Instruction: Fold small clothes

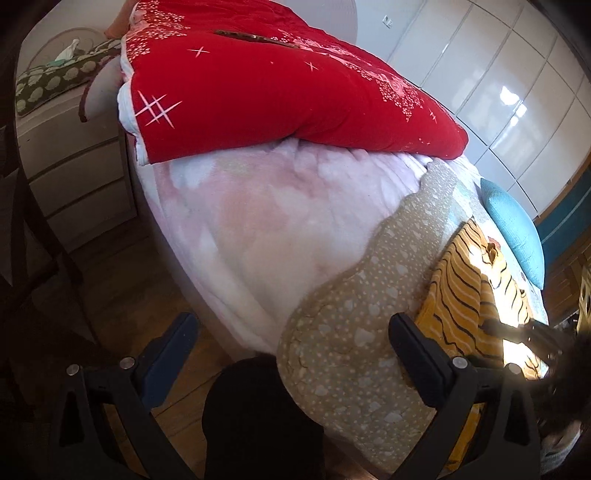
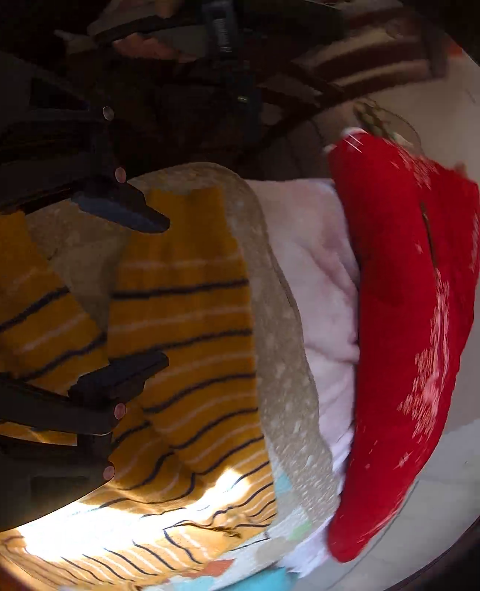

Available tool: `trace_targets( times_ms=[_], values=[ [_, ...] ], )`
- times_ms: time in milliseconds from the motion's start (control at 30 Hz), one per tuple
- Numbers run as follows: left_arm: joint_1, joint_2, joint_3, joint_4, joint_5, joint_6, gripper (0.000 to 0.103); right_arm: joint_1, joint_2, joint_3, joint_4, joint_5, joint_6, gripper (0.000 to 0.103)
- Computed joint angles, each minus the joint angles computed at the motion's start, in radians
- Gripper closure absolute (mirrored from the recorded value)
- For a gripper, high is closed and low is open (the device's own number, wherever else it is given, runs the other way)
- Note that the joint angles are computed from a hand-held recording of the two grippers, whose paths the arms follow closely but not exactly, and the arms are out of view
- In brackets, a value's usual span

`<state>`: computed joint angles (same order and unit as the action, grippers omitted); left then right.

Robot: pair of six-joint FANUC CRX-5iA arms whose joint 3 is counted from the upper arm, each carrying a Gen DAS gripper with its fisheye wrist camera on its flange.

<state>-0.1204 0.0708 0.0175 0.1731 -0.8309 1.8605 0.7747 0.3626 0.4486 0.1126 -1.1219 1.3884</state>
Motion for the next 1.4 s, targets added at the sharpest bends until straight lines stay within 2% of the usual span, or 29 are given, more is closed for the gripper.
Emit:
trace_targets(
  times_ms=[100,200,267,300,367,400,467,600,733,867,967,1100,1200,1267,1367,1400],
  values=[
    [0.014,-0.013,-0.007,-0.017,-0.003,0.026,0.0,0.08,-0.002,-0.086,0.143,0.041,0.027,0.028],
    [0.02,-0.022,-0.009,-0.033,-0.007,0.043,0.0,0.11,0.012,-0.142,0.244,0.092,-0.009,0.028],
    [0.022,-0.025,-0.009,-0.033,-0.012,0.043,0.0,0.101,0.039,-0.119,0.228,0.091,-0.026,0.047],
    [0.02,-0.025,-0.006,-0.037,-0.016,0.044,0.0,0.094,0.069,-0.069,0.196,0.066,-0.035,0.062],
    [0.013,-0.023,0.006,-0.049,-0.023,0.045,0.0,0.073,0.072,-0.041,0.159,0.076,-0.076,0.086],
    [0.007,-0.022,0.014,-0.056,-0.024,0.044,0.0,0.066,0.068,-0.034,0.157,0.083,-0.105,0.091],
    [-0.005,-0.019,0.029,-0.064,-0.026,0.04,0.0,0.032,0.037,-0.038,0.127,0.13,-0.16,0.091],
    [-0.043,0.001,0.07,-0.078,-0.027,0.022,0.0,-0.046,-0.081,-0.134,0.214,0.232,-0.373,0.092],
    [-0.075,0.032,0.101,-0.046,-0.032,-0.025,0.0,-0.191,-0.227,-0.254,0.312,0.298,-0.664,0.092],
    [-0.114,0.063,0.134,-0.026,-0.04,-0.065,0.0,-0.373,-0.353,-0.376,0.293,0.307,-0.875,0.091],
    [-0.145,0.088,0.16,-0.014,-0.046,-0.093,0.0,-0.475,-0.397,-0.453,0.275,0.26,-0.937,0.091],
    [-0.181,0.132,0.199,0.018,-0.067,-0.129,0.0,-0.553,-0.4,-0.517,0.27,0.174,-0.967,0.091],
    [-0.206,0.167,0.226,0.051,-0.08,-0.164,0.0,-0.618,-0.414,-0.544,0.181,0.167,-0.934,0.085],
    [-0.222,0.19,0.245,0.063,-0.091,-0.187,0.0,-0.623,-0.429,-0.566,0.179,0.163,-0.957,0.079],
    [-0.245,0.224,0.27,0.076,-0.108,-0.227,0.0,-0.62,-0.494,-0.608,0.18,0.173,-0.93,0.062],
    [-0.248,0.235,0.274,0.089,-0.114,-0.246,0.0,-0.612,-0.523,-0.626,0.19,0.169,-0.92,0.054]
  ],
)
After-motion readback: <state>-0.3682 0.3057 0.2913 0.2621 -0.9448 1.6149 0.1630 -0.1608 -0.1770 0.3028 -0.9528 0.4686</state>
